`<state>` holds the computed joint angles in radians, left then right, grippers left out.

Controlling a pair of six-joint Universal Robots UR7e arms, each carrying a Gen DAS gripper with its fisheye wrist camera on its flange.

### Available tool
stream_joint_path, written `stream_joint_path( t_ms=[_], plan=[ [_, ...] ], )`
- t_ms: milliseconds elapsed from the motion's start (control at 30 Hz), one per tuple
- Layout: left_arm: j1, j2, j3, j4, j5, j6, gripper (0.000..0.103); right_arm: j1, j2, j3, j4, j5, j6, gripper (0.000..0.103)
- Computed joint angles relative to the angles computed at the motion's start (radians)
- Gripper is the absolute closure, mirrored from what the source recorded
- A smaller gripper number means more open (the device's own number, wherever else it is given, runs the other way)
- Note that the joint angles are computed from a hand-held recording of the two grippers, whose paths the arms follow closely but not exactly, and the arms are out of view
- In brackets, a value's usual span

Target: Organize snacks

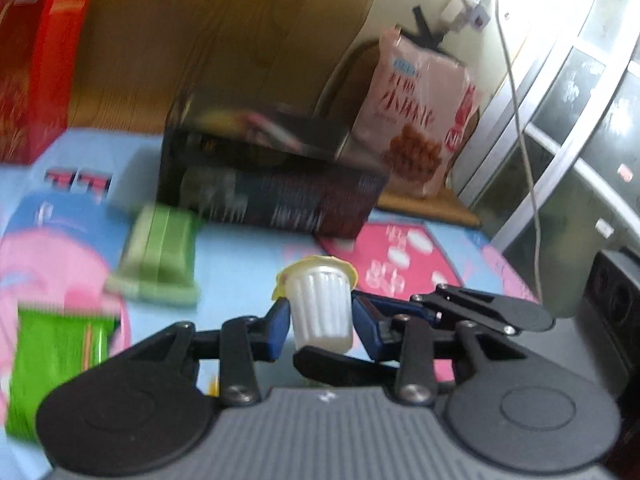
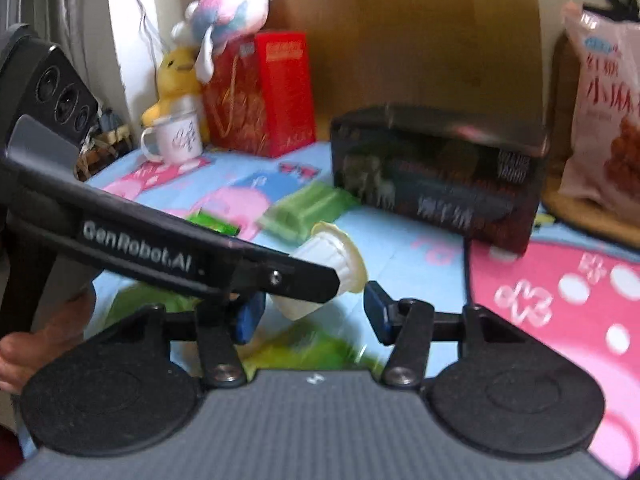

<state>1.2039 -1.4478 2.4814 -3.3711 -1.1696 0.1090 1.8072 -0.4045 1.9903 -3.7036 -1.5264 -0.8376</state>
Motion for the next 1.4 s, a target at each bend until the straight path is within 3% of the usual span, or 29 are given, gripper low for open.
stream_joint_path(
  t_ms=[200, 300, 433, 467, 567, 733, 900, 967, 1033, 1133, 1267, 1400],
  plan=[
    [-0.011, 0.092, -0.150, -0.071, 0.007, 0.107, 0.068, 0.030, 0.024, -0.132, -0.044, 0.026, -0.010, 0.046],
    [0.003, 0.168, -0.241, -0.100, 0.025, 0.132, 0.061, 0.044, 0.061, -0.239, -0.017, 0.015, -0.001, 0.046],
    [0.020, 0.225, -0.305, -0.074, 0.082, 0.125, 0.058, 0.068, 0.137, -0.359, -0.037, -0.097, -0.037, 0.045],
    [0.021, 0.215, -0.288, -0.086, 0.069, 0.119, 0.058, 0.066, 0.134, -0.354, -0.039, -0.107, -0.026, 0.045],
    [0.021, 0.157, -0.195, -0.166, 0.016, 0.144, 0.058, 0.032, 0.090, -0.256, -0.080, -0.035, 0.031, 0.045],
    [0.015, 0.016, -0.019, -0.249, -0.019, 0.164, 0.058, -0.008, 0.024, -0.062, -0.155, 0.003, 0.079, 0.044],
    [-0.006, -0.103, 0.134, -0.324, 0.067, 0.161, 0.055, -0.067, 0.025, 0.091, -0.289, 0.091, 0.190, 0.029],
    [-0.007, -0.150, 0.184, -0.346, 0.101, 0.155, 0.054, -0.078, 0.031, 0.138, -0.347, 0.108, 0.198, 0.019],
    [-0.004, -0.182, 0.218, -0.370, 0.133, 0.147, 0.054, -0.084, 0.030, 0.177, -0.383, 0.118, 0.179, 0.017],
    [0.005, -0.208, 0.247, -0.407, 0.188, 0.142, 0.054, -0.075, 0.040, 0.217, -0.448, 0.092, 0.139, 0.010],
    [0.057, -0.212, 0.249, -0.428, 0.160, 0.101, 0.051, -0.061, 0.052, 0.243, -0.484, 0.038, 0.074, 0.007],
    [0.104, -0.191, 0.232, -0.397, 0.125, 0.071, 0.051, -0.013, 0.093, 0.223, -0.503, -0.112, -0.055, 0.008]
  ],
)
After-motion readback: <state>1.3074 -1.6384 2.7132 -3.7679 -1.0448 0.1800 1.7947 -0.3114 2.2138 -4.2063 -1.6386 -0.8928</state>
